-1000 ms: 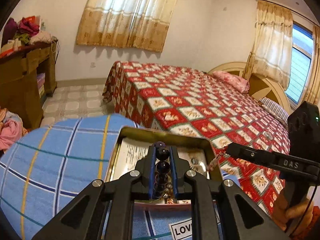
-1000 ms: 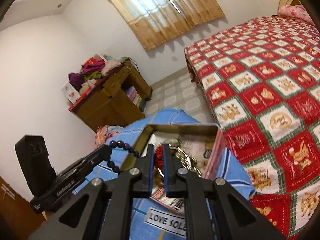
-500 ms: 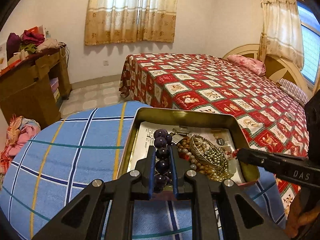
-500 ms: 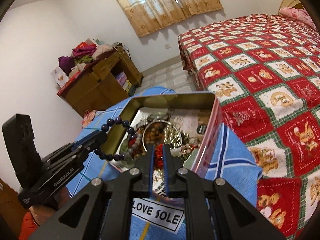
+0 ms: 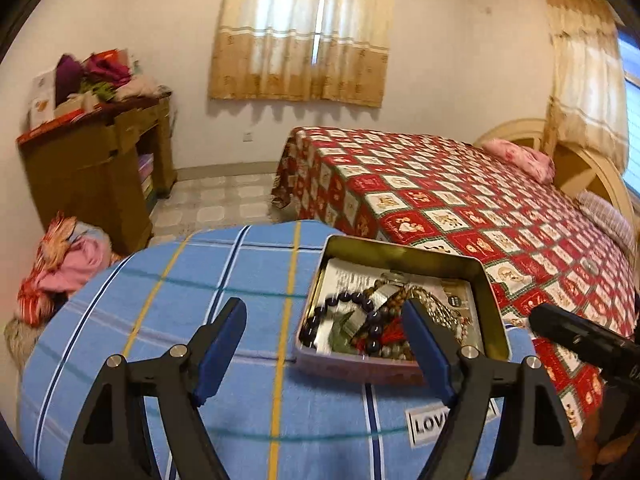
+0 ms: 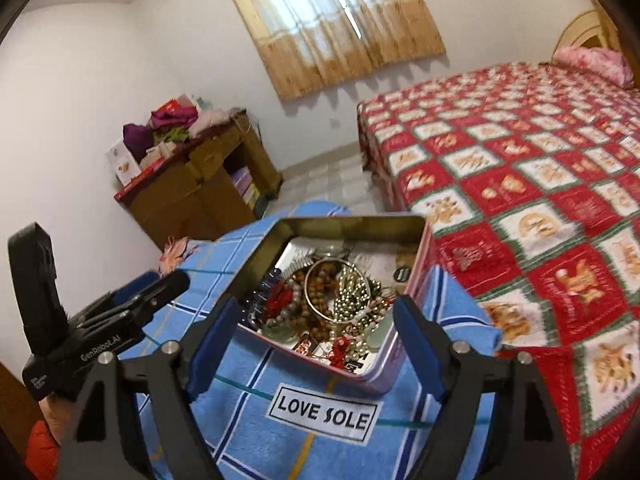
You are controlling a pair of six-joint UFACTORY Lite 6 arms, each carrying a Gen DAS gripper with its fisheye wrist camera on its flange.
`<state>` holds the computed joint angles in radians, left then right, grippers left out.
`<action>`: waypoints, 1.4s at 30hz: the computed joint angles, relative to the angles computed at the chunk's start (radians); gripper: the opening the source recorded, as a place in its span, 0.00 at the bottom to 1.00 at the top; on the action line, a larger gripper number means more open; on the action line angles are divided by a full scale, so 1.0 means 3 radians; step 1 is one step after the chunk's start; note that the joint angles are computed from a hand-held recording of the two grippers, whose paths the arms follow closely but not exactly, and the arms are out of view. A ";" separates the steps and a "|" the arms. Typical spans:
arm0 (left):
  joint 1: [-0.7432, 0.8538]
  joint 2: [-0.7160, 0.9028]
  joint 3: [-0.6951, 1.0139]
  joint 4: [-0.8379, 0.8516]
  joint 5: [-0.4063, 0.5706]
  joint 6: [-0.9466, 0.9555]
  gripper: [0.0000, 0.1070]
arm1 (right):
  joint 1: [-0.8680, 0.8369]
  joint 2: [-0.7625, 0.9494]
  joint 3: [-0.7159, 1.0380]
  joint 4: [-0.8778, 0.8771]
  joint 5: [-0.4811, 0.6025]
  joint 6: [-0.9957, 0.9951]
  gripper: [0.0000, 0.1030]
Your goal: Organize jewelry
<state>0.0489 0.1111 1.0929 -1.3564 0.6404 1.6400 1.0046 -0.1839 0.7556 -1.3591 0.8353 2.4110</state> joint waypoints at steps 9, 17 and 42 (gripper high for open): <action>0.0296 -0.1205 -0.1169 0.0397 -0.0205 -0.0235 0.75 | 0.1186 0.0422 0.0521 0.0688 0.1233 0.0137 0.81; 0.0613 -0.2071 -0.1740 0.1000 -0.0101 -0.0775 0.75 | 0.1632 0.0681 0.0741 0.1050 0.1474 0.0318 0.89; 0.1078 -0.3319 -0.2386 0.2127 0.0356 -0.1601 0.75 | 0.2049 0.1208 0.1263 0.1874 0.1661 0.0223 0.97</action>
<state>0.3724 -0.8845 0.3772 -0.7183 0.7473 1.1597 1.6193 0.1786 1.1344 -0.7968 1.3335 2.4779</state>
